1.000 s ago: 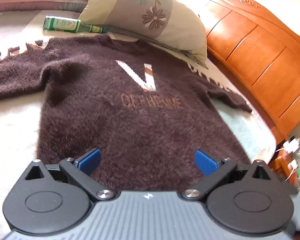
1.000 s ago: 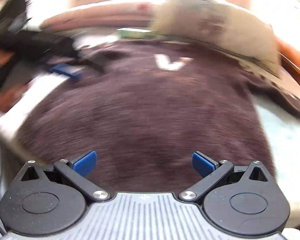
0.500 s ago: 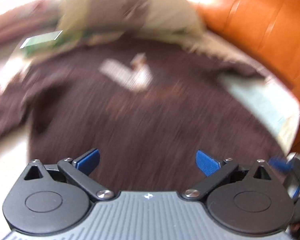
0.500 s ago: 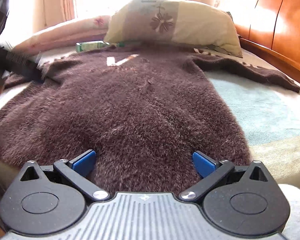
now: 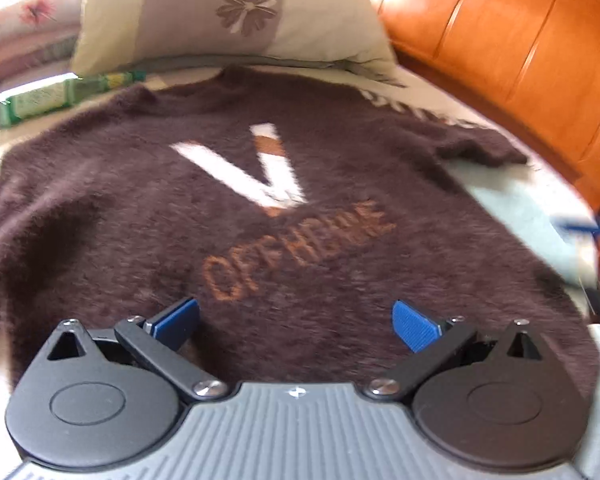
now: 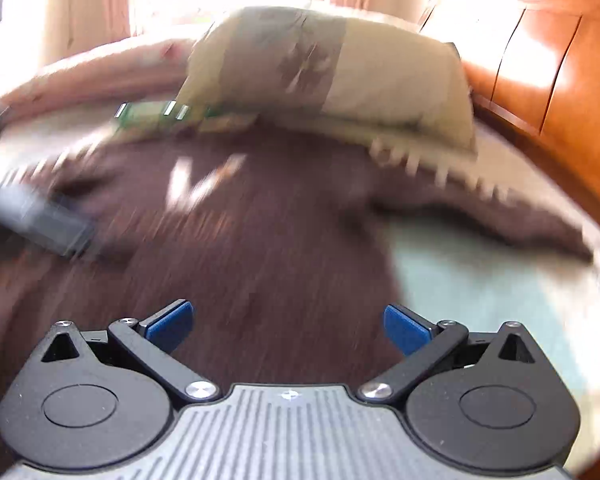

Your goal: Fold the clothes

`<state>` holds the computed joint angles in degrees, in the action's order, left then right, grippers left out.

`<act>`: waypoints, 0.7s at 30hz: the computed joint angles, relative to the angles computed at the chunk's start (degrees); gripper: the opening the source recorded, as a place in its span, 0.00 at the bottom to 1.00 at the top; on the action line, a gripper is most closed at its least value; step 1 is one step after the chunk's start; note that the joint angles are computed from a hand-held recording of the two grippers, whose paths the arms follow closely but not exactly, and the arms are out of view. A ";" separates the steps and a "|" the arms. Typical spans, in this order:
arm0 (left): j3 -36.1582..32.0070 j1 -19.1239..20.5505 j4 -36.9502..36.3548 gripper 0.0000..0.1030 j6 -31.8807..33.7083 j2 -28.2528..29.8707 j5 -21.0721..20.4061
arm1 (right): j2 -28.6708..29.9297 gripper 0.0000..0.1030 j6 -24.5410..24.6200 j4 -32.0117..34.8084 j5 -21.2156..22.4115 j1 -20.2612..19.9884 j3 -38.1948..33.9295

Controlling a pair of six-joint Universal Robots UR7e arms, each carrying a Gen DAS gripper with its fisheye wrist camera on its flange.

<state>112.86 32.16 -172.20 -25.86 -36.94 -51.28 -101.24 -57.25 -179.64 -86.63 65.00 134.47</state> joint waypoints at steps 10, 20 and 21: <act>-0.39 -1.42 7.65 0.99 -2.58 -1.09 5.26 | 30.07 1.00 11.96 -11.22 -17.56 9.97 -25.76; 3.63 1.53 3.72 0.99 -2.56 -5.40 3.59 | 43.48 1.00 6.16 -6.88 -20.85 15.36 -36.02; 3.99 2.13 3.00 0.99 -2.28 -5.70 2.58 | 45.44 1.00 5.84 -6.28 -21.87 15.64 -37.98</act>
<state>116.85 34.29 -169.19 -28.14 -42.64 -48.71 -55.80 -51.41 -185.92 -108.50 80.64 96.49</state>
